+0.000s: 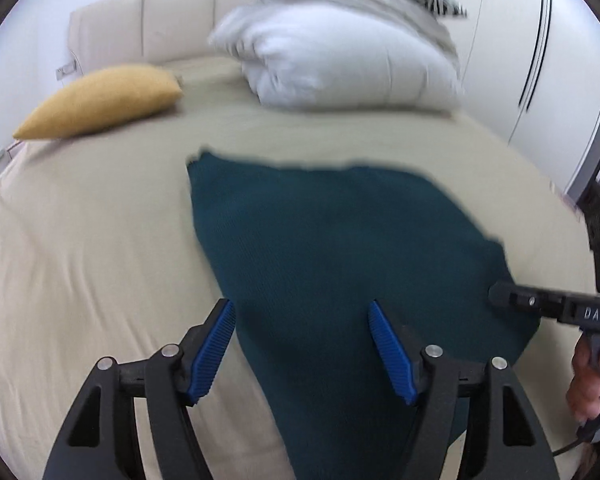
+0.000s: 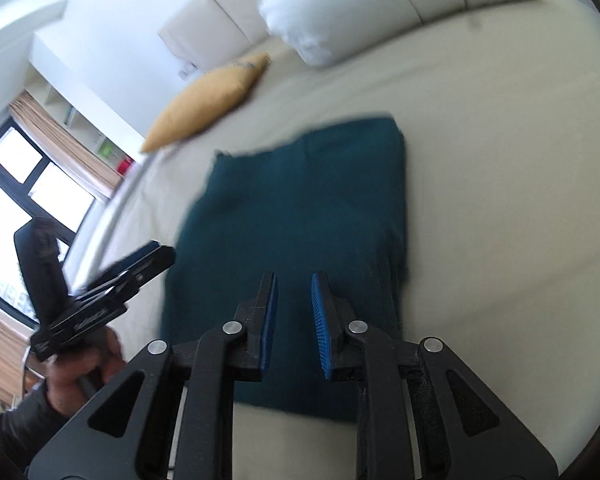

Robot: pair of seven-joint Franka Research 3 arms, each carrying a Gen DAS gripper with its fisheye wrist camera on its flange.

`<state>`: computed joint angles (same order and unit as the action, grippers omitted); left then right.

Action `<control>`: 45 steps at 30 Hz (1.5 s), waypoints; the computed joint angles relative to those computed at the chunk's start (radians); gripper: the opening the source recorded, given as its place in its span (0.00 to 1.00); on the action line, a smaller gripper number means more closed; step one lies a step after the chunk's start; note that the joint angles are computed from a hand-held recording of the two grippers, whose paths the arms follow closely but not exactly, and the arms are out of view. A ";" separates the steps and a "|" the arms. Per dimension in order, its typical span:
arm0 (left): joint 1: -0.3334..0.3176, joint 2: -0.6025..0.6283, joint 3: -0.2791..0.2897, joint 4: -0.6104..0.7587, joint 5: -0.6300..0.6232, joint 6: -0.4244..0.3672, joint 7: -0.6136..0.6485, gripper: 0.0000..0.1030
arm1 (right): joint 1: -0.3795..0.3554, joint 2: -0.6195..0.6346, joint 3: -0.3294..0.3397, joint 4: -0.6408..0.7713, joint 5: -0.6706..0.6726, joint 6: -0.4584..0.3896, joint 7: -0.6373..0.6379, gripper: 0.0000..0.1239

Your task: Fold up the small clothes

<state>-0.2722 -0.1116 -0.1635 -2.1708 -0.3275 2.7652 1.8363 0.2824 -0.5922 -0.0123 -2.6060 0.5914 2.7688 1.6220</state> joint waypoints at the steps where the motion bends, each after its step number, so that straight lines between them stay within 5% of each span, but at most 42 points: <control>1: 0.012 0.012 -0.007 0.002 -0.018 -0.039 -0.001 0.71 | -0.017 -0.003 0.015 -0.016 -0.011 -0.015 0.027 0.15; 3: -0.006 0.016 0.025 -0.008 -0.176 -0.066 0.079 0.72 | 0.017 -0.060 -0.004 -0.086 0.040 0.026 0.020 0.15; 8: 0.010 -0.058 0.024 -0.037 -0.183 -0.063 0.083 0.71 | -0.065 -0.207 0.059 -0.139 -0.055 -0.068 0.117 0.19; 10: -0.008 -0.090 0.051 -0.059 -0.243 -0.034 0.118 0.73 | -0.087 -0.264 0.063 -0.154 -0.091 -0.088 0.138 0.32; 12: -0.017 -0.100 0.080 -0.054 -0.293 -0.034 0.131 0.78 | -0.110 -0.311 0.080 -0.167 -0.113 -0.076 0.176 0.60; 13: -0.016 -0.090 0.089 -0.039 -0.305 -0.044 0.132 0.78 | -0.110 -0.313 0.075 -0.167 -0.117 -0.052 0.182 0.61; 19: 0.033 0.009 0.084 0.092 -0.390 -0.155 0.139 0.78 | -0.072 -0.186 -0.024 -0.082 -0.102 -0.015 0.128 0.61; 21: 0.052 0.035 0.069 0.126 -0.434 -0.186 0.148 0.89 | -0.028 -0.115 -0.074 -0.039 -0.055 -0.003 0.084 0.61; 25: 0.092 0.119 0.026 0.211 -0.429 -0.260 0.113 0.90 | 0.072 0.022 -0.175 0.045 0.098 0.001 -0.044 0.61; 29: 0.129 0.208 -0.014 0.292 -0.400 -0.362 0.057 0.80 | 0.115 0.151 -0.236 0.143 0.224 -0.077 -0.170 0.45; 32: 0.142 0.218 -0.041 0.288 -0.391 -0.334 0.059 0.74 | 0.080 0.230 -0.221 0.207 0.227 -0.148 -0.181 0.28; 35: 0.138 0.223 -0.053 0.300 -0.300 -0.333 0.022 0.65 | 0.029 0.273 -0.170 0.245 0.179 -0.180 -0.149 0.24; 45: 0.124 0.097 -0.045 0.212 -0.146 -0.328 -0.034 0.45 | -0.181 0.270 0.151 0.322 -0.466 -0.230 0.300 0.17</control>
<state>-0.1484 -0.0146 -0.2081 -1.9592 -0.4735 2.4368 1.8027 0.1016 -0.3224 0.1386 -2.2838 0.1251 2.5385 1.9216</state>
